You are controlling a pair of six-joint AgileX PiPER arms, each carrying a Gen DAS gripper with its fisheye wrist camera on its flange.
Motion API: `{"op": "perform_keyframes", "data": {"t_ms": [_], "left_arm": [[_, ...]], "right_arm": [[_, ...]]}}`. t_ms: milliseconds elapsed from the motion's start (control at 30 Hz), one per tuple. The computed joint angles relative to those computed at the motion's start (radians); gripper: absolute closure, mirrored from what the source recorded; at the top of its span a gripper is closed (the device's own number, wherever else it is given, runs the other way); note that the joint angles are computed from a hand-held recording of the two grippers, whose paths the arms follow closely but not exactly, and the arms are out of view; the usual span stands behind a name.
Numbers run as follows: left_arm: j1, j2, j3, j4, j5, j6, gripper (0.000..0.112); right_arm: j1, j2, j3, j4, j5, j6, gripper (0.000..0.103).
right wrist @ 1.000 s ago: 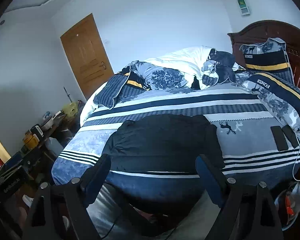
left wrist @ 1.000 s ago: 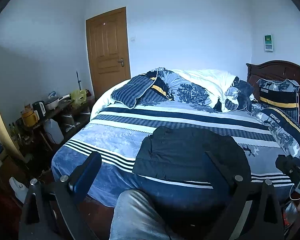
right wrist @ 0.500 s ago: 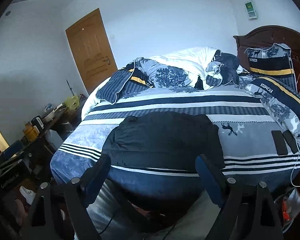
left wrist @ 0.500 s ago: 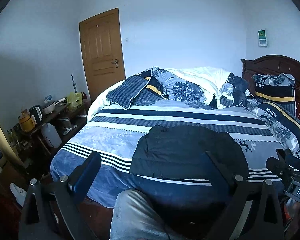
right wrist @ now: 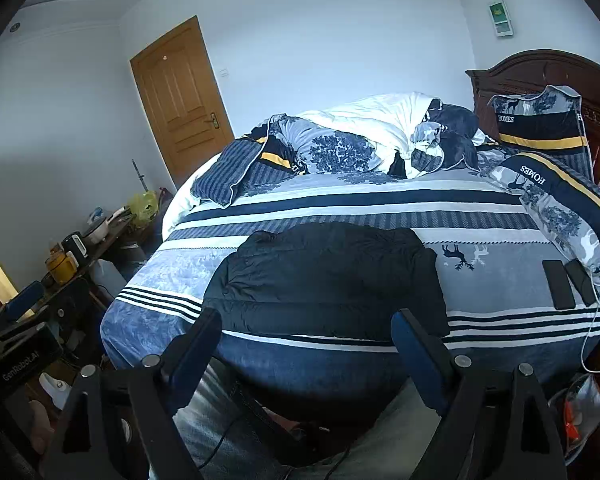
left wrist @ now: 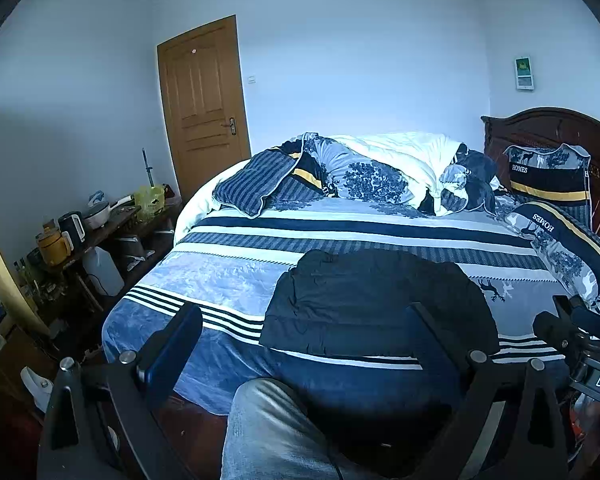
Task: Fold large clothes
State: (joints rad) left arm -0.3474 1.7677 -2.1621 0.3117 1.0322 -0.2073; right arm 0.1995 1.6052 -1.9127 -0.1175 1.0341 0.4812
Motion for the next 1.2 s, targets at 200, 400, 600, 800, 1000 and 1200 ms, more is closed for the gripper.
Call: {"op": "perform_keyframes", "data": {"t_ms": [200,400,600,800,1000,1200], "left_arm": [[0.009,-0.003,0.009,-0.007,-0.004,0.008,0.012],[0.014,-0.012,0.027,-0.009,-0.015,0.011,0.012],[0.011,-0.011,0.026,-0.003,-0.015,0.007,0.012],[0.028,-0.003,0.017,-0.043,-0.008,0.027,0.012],[0.042,-0.01,0.024,-0.058,-0.029,0.05,0.012],[0.047,-0.004,0.015,-0.068,-0.018,0.058,0.012]], "right_arm": [[0.003,-0.004,0.005,-0.008,0.002,0.016,0.014],[0.003,-0.013,0.018,-0.007,0.001,0.028,0.014],[0.005,-0.014,0.022,-0.01,-0.001,0.03,0.014],[0.004,-0.017,0.028,-0.007,-0.003,0.031,0.014],[0.017,-0.024,0.043,-0.021,-0.006,0.052,0.014],[0.014,-0.027,0.048,-0.018,-0.008,0.049,0.014]]}}
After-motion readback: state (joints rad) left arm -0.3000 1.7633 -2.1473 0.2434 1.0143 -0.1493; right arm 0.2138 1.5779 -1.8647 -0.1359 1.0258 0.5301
